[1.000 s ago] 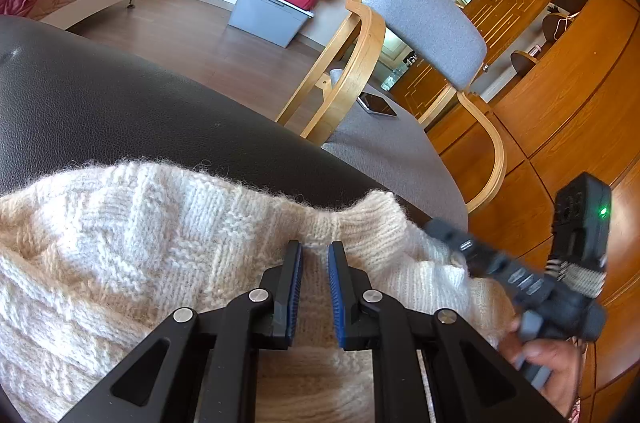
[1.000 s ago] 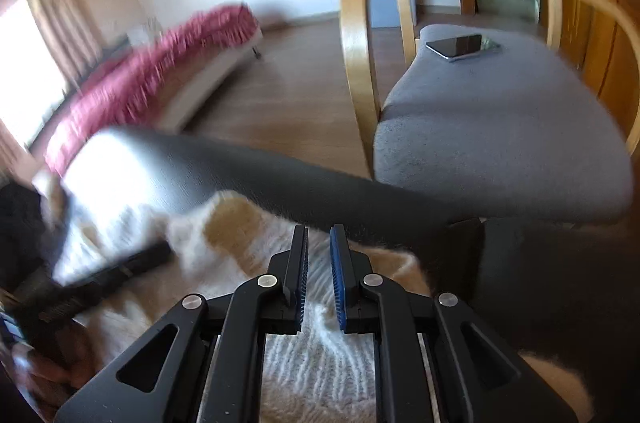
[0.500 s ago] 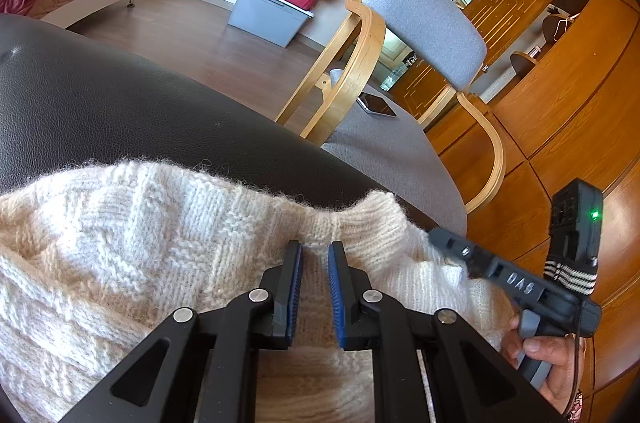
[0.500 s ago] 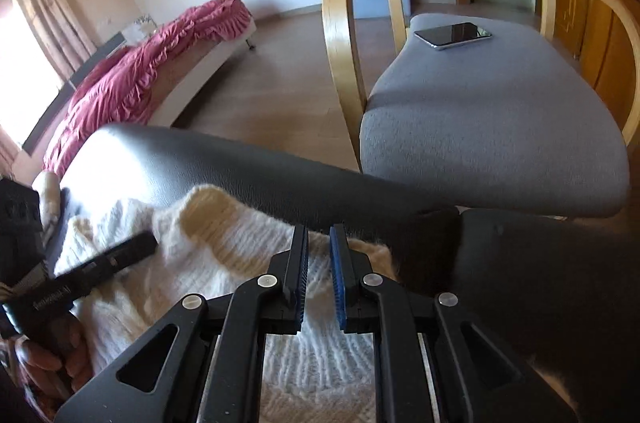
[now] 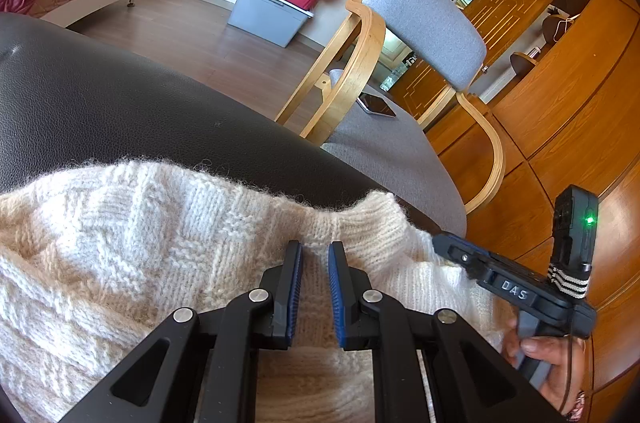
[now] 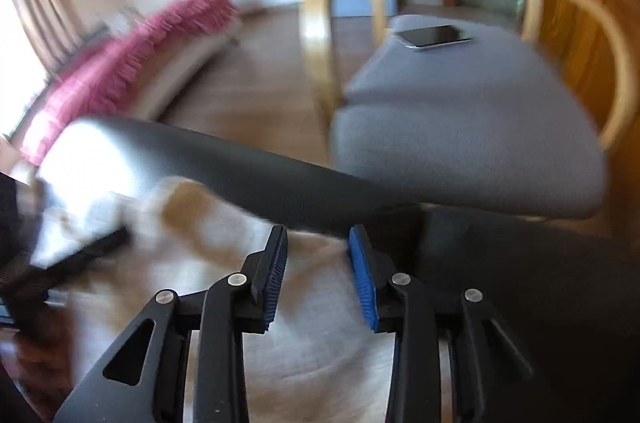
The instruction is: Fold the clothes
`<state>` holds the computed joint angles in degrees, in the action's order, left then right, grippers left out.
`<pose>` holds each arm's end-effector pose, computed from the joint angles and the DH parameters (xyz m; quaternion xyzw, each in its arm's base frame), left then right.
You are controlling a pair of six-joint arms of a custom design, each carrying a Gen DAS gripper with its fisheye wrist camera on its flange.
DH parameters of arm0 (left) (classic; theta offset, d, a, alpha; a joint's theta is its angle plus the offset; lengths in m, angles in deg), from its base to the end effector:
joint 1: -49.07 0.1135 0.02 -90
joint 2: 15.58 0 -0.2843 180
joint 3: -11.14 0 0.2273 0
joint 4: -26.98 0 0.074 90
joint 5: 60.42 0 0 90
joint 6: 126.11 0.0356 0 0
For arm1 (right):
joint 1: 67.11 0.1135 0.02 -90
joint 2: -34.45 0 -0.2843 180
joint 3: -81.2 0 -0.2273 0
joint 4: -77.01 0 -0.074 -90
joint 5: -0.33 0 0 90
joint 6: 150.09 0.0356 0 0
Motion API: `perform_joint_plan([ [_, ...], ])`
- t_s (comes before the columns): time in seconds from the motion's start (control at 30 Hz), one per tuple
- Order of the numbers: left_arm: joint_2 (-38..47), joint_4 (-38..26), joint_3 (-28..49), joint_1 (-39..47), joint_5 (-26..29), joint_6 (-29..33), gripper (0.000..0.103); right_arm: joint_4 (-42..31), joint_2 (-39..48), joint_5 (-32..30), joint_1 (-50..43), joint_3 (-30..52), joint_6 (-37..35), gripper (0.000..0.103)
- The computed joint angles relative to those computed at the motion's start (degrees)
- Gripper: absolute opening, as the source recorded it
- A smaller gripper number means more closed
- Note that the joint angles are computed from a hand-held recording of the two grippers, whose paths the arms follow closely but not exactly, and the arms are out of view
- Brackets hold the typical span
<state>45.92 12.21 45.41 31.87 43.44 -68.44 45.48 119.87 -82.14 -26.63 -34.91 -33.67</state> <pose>0.1571 -0.0576 0.1867 -0.0707 0.9054 -0.2692 0.3205 0.2118 0.1746 0.2261 -0.0952 0.9419 0.1223 0.2981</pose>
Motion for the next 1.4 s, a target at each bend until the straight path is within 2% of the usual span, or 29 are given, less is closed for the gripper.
perform_joint_plan([
  [0.1, 0.01, -0.01, 0.01, 0.12, 0.18, -0.01, 0.012, 3.13, -5.63, -2.67, -0.28, -2.35, 0.39, 0.035],
  [0.17, 0.00, -0.11, 0.09, 0.10, 0.15, -0.02, 0.012, 5.88, -8.21, -8.31, -0.66, -3.49, -0.21, 0.035],
  [0.27, -0.05, -0.19, 0.15, 0.18, 0.31, -0.07, 0.012, 7.91, -7.49, -16.35, 0.20, -3.45, -1.56, 0.035],
  [0.3, -0.06, -0.18, 0.15, 0.27, 0.43, -0.07, 0.012, 7.18, -5.98, -16.95, 0.96, -2.70, -2.29, 0.035],
  [0.4, -0.08, -0.19, 0.13, 0.37, 0.63, -0.12, 0.012, 3.48, -1.31, -13.19, 2.06, -0.70, -3.24, 0.035],
  [0.47, -0.03, -0.21, 0.18, 0.41, 0.66, -0.08, 0.012, 3.87, -0.12, -10.57, 1.80, -1.35, -3.38, 0.023],
  [0.63, 0.09, -0.07, 0.22, 0.44, 0.79, -0.16, 0.012, 6.66, -1.86, -12.92, -0.25, -2.98, -1.31, 0.023],
  [0.77, 0.07, -0.10, 0.22, 0.56, 0.90, -0.08, 0.012, 5.83, -6.32, -14.70, 1.43, -3.84, -3.10, 0.024],
  [0.87, 0.11, -0.05, 0.21, 0.58, 0.92, -0.08, 0.012, 3.18, -4.11, -14.66, 3.69, -1.26, -4.56, 0.024],
  [0.97, 0.22, 0.00, 0.23, 0.71, 1.07, -0.04, 0.012, 1.05, 1.29, -9.91, 5.33, 1.07, -5.11, 0.023],
  [1.1, 0.28, 0.07, 0.24, 0.99, 1.38, 0.06, 0.012, 3.50, -1.89, -12.38, 3.01, -1.23, -2.82, 0.023],
  [1.27, 0.31, 0.16, 0.16, 1.33, 1.76, 0.18, 0.012, -2.11, -9.53, -9.09, 2.44, -0.70, -5.89, 0.026],
  [1.4, 0.22, 0.11, 0.08, 1.55, 1.96, 0.32, 0.012, -5.77, -9.11, -6.12, 2.61, 0.60, -7.97, 0.026],
])
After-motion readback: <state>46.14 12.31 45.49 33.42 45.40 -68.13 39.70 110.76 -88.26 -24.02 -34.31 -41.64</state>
